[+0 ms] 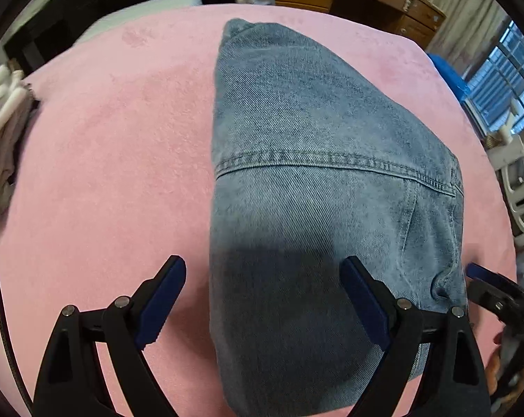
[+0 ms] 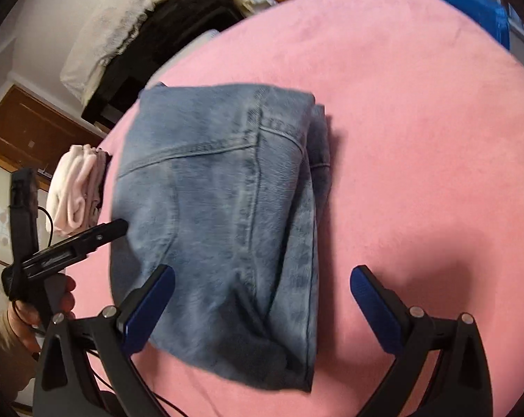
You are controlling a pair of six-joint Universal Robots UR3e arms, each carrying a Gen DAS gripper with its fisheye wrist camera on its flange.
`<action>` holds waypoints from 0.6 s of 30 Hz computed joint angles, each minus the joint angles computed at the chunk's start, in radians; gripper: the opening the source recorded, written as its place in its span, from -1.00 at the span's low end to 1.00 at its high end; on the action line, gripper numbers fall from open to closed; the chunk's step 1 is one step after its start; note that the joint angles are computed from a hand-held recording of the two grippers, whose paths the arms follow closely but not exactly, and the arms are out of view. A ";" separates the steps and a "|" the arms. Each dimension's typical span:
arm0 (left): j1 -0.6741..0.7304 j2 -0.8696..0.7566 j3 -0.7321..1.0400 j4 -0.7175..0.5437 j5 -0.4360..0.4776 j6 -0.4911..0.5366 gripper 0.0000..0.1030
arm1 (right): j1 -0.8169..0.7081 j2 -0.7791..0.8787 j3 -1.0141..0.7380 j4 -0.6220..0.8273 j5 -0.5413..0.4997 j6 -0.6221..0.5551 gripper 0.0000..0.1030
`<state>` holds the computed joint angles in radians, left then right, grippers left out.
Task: Fold large clothes
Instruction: 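Grasp the folded jacket with both tools from its sides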
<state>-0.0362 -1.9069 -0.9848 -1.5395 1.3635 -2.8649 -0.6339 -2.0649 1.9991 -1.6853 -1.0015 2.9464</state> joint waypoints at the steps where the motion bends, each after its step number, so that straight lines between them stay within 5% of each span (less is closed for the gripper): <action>1: 0.009 -0.024 0.022 -0.013 -0.018 0.014 0.75 | 0.015 0.037 -0.002 -0.032 -0.003 0.017 0.97; 7: 0.067 -0.158 0.127 -0.088 -0.140 0.100 0.84 | 0.069 0.220 -0.003 -0.202 0.021 0.116 0.94; 11: 0.117 -0.246 0.208 -0.180 -0.225 0.140 1.00 | 0.142 0.315 -0.021 -0.297 -0.001 0.212 0.65; 18: 0.144 -0.325 0.278 -0.261 -0.273 0.083 0.94 | 0.338 0.442 -0.155 -0.356 -0.144 0.428 0.46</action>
